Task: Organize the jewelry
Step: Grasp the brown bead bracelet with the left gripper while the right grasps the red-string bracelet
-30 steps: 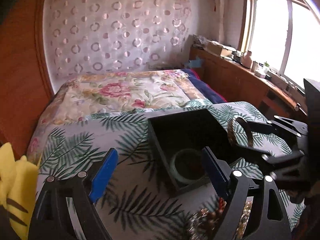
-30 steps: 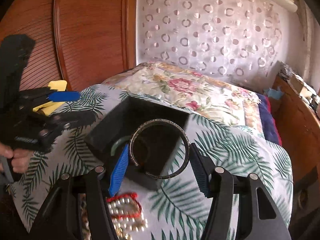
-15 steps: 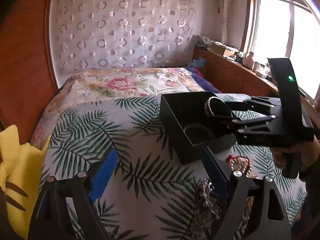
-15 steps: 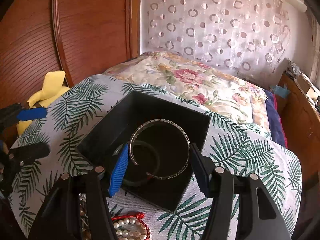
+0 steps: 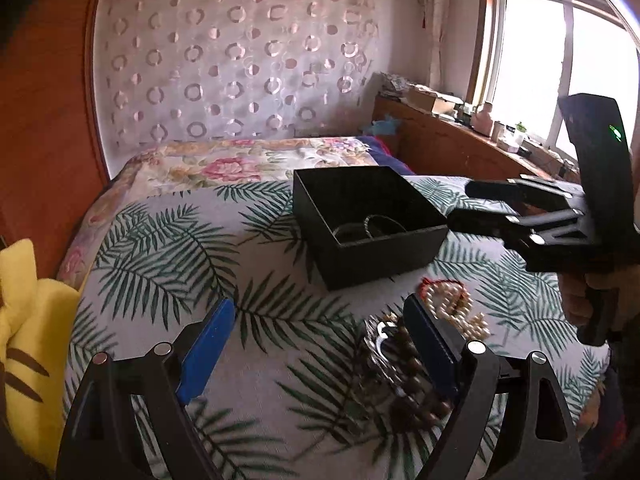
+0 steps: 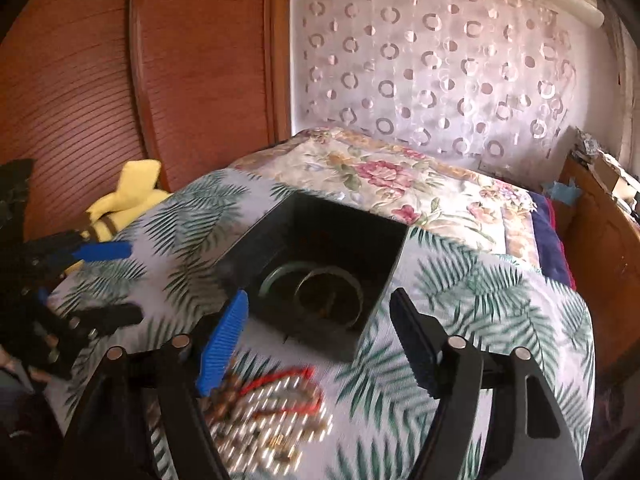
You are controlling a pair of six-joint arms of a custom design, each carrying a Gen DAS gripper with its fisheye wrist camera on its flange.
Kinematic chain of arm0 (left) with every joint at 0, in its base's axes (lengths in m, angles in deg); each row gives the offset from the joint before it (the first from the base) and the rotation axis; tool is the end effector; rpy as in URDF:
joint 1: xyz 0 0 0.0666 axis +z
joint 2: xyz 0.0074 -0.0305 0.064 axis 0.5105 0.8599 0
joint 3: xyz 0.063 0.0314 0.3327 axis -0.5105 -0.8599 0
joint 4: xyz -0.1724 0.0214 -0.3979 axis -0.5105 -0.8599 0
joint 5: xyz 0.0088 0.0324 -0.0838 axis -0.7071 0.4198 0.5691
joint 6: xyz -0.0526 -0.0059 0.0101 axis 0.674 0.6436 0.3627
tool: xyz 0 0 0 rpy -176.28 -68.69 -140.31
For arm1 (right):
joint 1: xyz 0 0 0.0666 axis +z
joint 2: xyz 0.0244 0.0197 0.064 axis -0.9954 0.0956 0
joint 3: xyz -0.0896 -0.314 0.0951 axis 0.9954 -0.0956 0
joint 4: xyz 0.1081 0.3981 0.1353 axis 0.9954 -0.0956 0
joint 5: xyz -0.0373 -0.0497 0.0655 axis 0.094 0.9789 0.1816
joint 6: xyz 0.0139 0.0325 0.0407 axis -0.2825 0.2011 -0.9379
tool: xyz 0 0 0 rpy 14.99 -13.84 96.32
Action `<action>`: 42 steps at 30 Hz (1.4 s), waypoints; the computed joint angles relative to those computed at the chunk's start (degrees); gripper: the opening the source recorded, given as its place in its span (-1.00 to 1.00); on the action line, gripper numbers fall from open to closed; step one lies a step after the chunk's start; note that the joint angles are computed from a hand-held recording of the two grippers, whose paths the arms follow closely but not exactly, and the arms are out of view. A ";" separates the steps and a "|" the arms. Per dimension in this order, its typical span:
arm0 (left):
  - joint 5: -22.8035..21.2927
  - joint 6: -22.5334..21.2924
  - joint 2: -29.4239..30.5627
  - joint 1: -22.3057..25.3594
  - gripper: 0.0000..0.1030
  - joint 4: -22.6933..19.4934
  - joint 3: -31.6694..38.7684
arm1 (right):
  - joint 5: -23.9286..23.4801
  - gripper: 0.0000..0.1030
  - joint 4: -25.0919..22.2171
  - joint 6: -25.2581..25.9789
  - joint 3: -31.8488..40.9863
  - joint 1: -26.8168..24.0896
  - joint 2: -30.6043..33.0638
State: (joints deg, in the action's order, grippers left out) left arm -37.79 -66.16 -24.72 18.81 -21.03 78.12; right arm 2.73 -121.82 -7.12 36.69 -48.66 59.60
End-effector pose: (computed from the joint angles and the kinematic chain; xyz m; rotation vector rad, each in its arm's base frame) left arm 0.4061 -0.1020 0.3098 0.7531 2.1474 -0.4944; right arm 0.3685 0.2506 0.3469 -0.1617 2.2806 0.0835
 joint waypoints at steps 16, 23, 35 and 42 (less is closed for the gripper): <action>1.29 -1.28 -7.13 -0.04 0.61 -2.55 -6.77 | -6.42 -0.15 -0.96 -10.08 -4.95 0.90 0.75; 0.61 -1.53 -6.75 -0.78 0.61 -2.74 -7.24 | -5.64 -0.75 -0.48 -10.20 -3.92 1.41 1.87; -0.16 -1.88 -5.41 -0.35 0.61 -3.51 -7.60 | -0.01 -0.84 0.10 -7.75 -5.99 3.03 -6.89; -0.14 -2.12 -5.53 -0.30 0.61 -4.41 -7.85 | 6.15 -0.84 -1.96 -7.78 -8.73 5.81 -14.14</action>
State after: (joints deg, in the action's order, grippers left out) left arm -37.92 -68.28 -30.24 18.51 -25.44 70.27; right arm 8.88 -123.79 -14.90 27.97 -42.84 45.46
